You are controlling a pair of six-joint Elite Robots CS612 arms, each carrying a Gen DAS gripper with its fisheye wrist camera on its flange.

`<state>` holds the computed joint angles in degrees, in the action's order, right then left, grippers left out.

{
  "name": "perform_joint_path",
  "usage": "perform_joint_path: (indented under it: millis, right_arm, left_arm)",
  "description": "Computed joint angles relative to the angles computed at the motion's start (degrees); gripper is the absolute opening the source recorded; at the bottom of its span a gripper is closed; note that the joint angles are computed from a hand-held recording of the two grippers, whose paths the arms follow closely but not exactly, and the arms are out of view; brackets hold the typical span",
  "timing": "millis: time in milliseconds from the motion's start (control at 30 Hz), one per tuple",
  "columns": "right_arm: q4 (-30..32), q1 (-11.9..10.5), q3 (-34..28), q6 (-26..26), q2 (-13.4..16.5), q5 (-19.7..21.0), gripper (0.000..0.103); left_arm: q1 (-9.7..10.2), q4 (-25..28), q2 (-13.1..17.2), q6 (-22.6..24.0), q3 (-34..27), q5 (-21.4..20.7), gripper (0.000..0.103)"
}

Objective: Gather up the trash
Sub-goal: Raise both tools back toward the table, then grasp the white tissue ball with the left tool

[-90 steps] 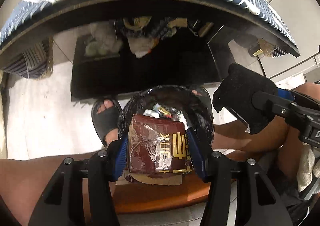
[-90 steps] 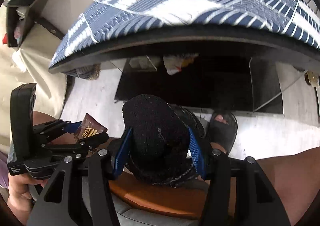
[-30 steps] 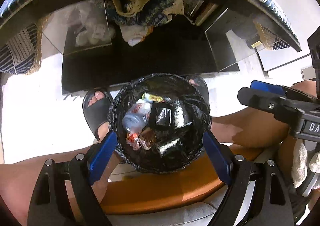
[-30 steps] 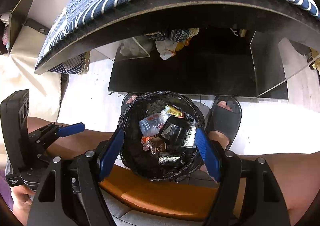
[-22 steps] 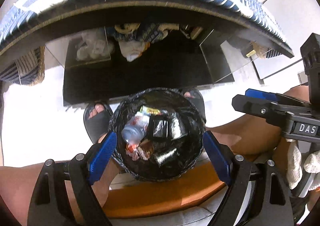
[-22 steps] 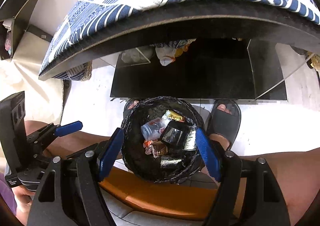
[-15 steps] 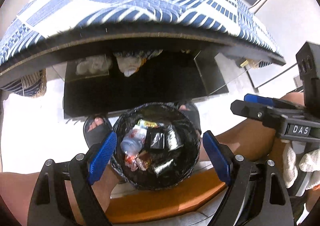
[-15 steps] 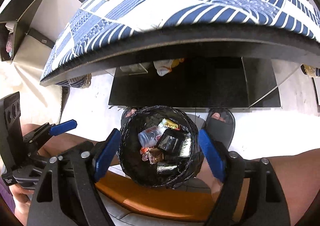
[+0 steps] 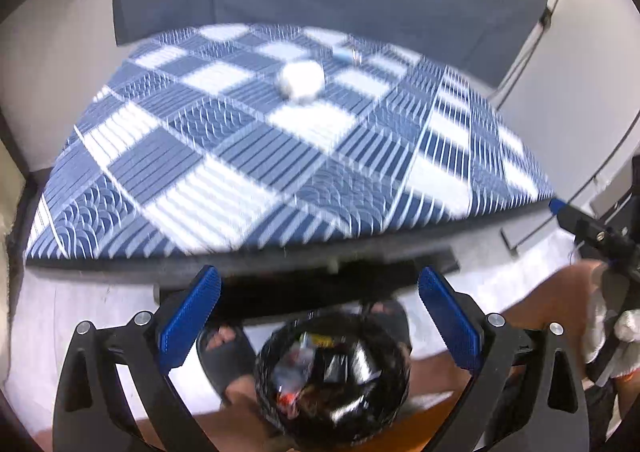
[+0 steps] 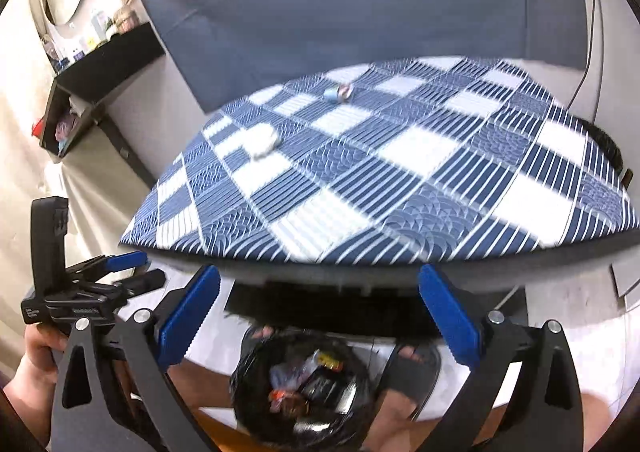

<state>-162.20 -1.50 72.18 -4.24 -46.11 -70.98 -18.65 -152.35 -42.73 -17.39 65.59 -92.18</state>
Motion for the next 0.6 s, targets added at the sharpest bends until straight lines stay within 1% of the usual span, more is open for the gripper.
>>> perform_joint_path:
  millis: [67, 133, 200, 333, 433, 500, 600]
  right_arm:
    - [0.24, -0.04, -1.76, -0.64, 0.89, -0.53, 0.099]
    - [-1.31, -0.01, -3.09, -1.00, 1.85, -0.91, 0.099]
    - [-4.00, 0.22, -4.59, -0.41, 2.94, -3.06, 0.099]
    - [-4.64, 0.34, -8.81, 0.65, 5.24, -5.44, 0.099]
    - [-4.04, 0.19, -12.24, 1.28, 6.90, -6.38, 0.099]
    - [-3.28, 0.14, -14.40, 1.64, 7.99, -6.63, 0.099]
    - [-1.69, -0.14, -17.77, 2.34, 9.66, -6.03, 0.099]
  left_arm:
    - [0.08, -0.87, 0.47, -0.46, -0.98, 0.72, 0.096]
    - [0.09, -0.64, 1.21, -0.14, -2.53, 1.10, 0.096]
    - [0.08, -0.20, 2.15, 0.65, -4.45, 1.77, 0.096]
    - [0.23, 0.14, 4.35, 1.71, -8.80, 3.00, 0.096]
    - [0.46, 1.71, 6.61, 2.00, -13.37, 3.84, 0.096]
    - [0.69, 3.59, 8.67, 1.67, -17.49, 4.04, 0.096]
    - [1.07, 5.40, 11.52, 1.39, -22.95, 2.81, 0.096]
